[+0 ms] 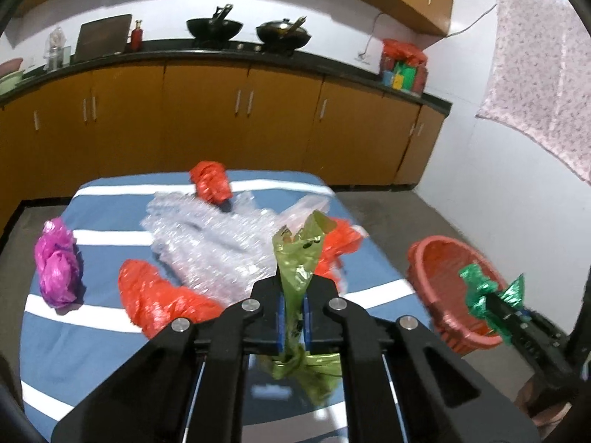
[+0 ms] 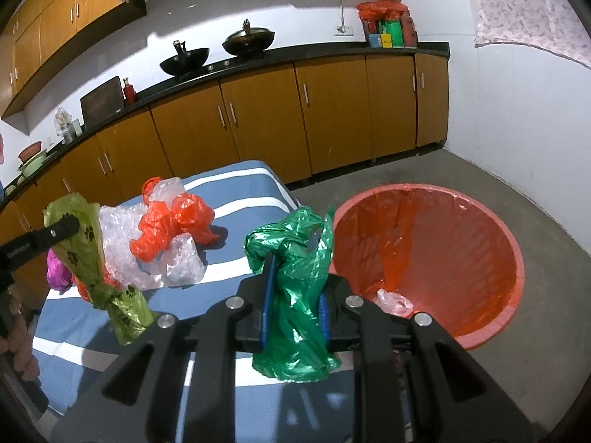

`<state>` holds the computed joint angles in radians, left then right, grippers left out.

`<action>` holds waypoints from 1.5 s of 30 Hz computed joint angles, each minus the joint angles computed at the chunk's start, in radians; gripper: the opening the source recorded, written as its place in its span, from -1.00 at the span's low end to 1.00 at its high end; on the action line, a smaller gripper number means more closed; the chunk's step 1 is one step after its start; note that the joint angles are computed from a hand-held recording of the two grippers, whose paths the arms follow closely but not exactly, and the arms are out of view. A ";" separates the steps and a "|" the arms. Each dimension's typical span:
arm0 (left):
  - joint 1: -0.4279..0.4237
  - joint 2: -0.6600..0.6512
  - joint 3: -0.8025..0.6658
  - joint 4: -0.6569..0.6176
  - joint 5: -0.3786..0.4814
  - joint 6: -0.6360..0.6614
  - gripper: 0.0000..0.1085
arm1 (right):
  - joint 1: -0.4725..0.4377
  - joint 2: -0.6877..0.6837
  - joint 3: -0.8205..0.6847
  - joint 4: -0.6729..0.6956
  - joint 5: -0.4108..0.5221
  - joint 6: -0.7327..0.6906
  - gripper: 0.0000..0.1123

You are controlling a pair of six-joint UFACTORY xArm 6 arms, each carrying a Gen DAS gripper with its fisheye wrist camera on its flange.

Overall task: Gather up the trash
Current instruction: 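Carry both green bags over the red basket and open both tools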

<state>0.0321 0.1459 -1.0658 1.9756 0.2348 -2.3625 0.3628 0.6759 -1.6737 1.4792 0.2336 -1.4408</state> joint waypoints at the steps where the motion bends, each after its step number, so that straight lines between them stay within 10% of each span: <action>1: -0.002 -0.002 -0.004 0.011 -0.002 -0.010 -0.88 | -0.002 -0.002 0.000 0.003 0.000 -0.002 -0.63; 25: -0.098 0.217 -0.362 -0.070 -0.073 0.176 -0.88 | -0.079 0.047 -0.100 0.016 -0.075 0.010 -0.63; 45: -0.194 0.695 -0.869 -0.827 -0.148 1.013 -0.88 | -0.187 0.344 -0.464 -0.566 -0.037 0.651 -0.63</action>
<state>-0.1617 0.8404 -1.9348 1.1483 0.0866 -1.3496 0.1754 1.0195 -2.1374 0.9135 0.1967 -0.7895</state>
